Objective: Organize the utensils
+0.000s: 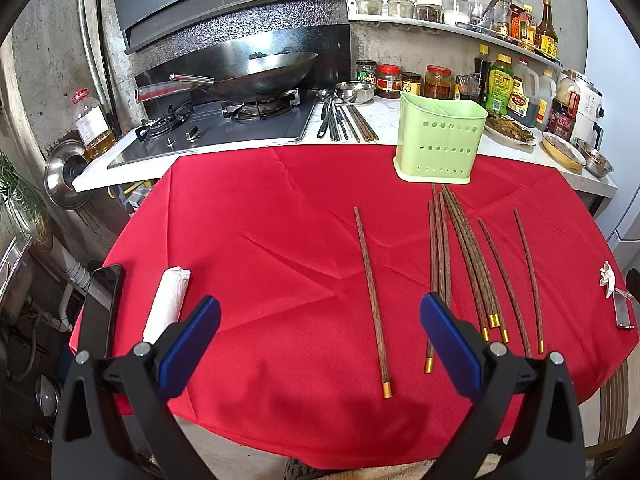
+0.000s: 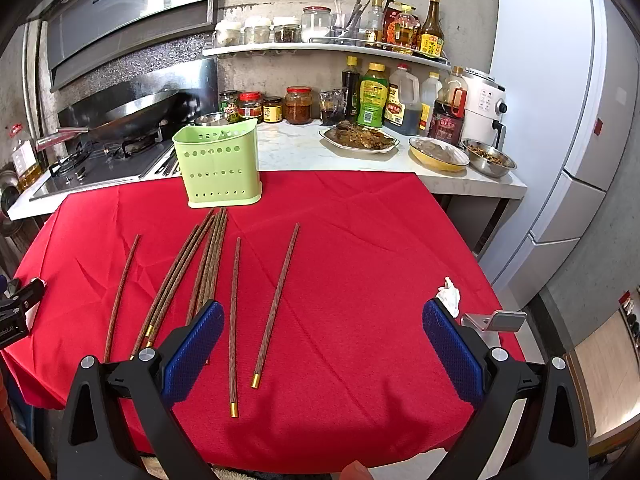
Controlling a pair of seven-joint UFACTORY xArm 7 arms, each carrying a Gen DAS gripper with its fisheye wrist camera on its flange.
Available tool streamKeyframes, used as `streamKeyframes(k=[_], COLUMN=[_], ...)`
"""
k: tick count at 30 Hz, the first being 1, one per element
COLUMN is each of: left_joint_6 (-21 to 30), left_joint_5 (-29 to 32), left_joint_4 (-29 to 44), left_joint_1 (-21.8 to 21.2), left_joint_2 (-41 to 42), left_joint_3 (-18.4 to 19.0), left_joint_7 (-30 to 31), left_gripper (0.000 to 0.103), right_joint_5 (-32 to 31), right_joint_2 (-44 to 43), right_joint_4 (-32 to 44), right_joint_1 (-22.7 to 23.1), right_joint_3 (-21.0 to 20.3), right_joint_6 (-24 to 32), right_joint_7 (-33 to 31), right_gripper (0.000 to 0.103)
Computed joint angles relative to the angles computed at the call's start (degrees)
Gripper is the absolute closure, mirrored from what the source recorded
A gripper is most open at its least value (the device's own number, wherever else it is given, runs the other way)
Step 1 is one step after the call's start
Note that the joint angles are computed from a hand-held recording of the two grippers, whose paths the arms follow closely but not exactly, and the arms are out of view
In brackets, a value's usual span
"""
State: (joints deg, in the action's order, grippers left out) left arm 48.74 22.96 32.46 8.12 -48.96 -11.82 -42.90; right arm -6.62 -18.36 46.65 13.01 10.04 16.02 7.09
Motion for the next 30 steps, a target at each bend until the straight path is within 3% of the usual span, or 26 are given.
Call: streamKeyframes(k=[30], left_joint_6=[0.5], left_joint_5=[0.9], left_joint_4=[0.4], left_joint_1=[-0.5], left_joint_2=[0.4], left_joint_3=[-0.5], left_joint_7=[-1.3], left_gripper=[0.006], right_joint_5=[0.0], right_joint_2=[-0.3], right_joint_4=[0.2], right_joint_1=[0.1], right_joint_3=[0.0], right_joint_6=[0.3], right_joint_7=[0.1], right_gripper=[0.005])
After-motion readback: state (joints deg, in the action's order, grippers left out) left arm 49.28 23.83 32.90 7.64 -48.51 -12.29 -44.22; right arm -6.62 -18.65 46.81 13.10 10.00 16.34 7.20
